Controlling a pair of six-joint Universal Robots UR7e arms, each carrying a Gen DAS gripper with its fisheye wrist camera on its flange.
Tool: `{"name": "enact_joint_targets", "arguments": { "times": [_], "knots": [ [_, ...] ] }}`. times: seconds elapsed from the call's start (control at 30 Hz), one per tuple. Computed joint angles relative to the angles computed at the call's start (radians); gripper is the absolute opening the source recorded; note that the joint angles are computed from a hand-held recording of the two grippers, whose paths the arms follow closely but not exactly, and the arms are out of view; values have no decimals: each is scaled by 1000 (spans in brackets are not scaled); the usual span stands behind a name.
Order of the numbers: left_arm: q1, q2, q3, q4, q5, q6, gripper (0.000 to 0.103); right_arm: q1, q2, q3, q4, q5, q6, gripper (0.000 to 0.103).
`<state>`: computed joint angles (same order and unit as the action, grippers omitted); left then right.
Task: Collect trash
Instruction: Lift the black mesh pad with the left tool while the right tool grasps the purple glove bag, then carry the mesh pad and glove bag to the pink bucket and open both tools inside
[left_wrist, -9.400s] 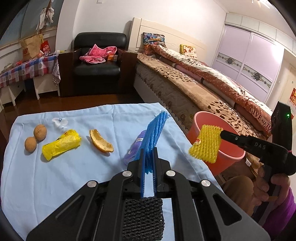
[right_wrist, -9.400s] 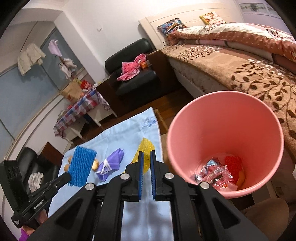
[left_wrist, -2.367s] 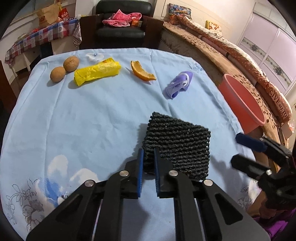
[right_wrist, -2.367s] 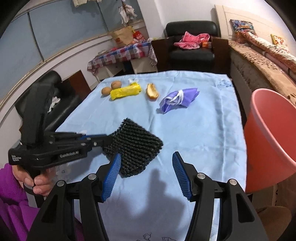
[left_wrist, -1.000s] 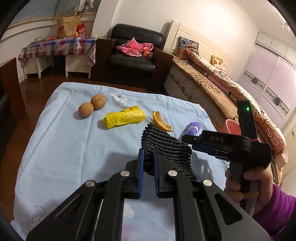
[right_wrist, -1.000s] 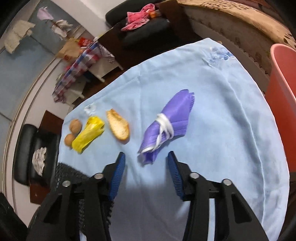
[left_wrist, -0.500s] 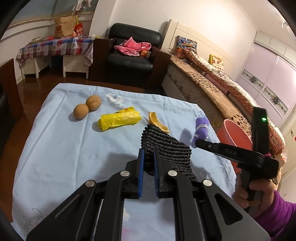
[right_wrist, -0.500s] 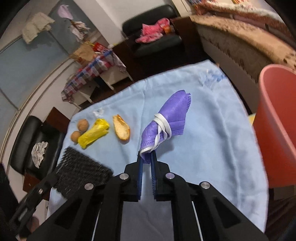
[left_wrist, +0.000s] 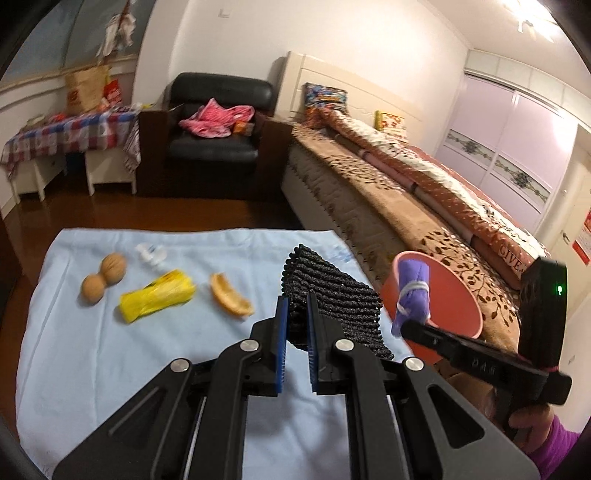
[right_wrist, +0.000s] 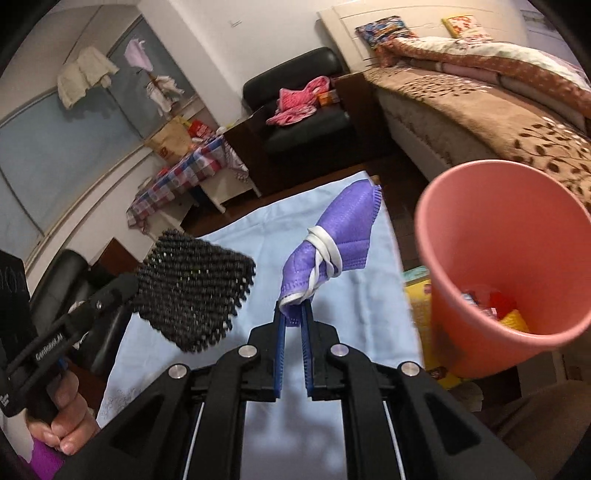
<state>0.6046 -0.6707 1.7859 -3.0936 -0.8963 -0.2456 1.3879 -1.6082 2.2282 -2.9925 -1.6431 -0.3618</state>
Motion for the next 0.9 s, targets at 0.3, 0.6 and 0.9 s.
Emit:
{"name": "enact_joint_targets", "arguments": {
  "times": [0.3, 0.6, 0.9],
  "knots": [
    [-20, 116, -165, 53, -32, 64, 9, -120, -97, 3, 18, 62, 40, 8],
    [-29, 242, -336, 154, -60, 97, 9, -211, -127, -12, 27, 112, 78, 8],
    [-30, 332, -459, 247, -81, 103, 9, -284, -148, -14, 33, 155, 105, 8]
  ]
}}
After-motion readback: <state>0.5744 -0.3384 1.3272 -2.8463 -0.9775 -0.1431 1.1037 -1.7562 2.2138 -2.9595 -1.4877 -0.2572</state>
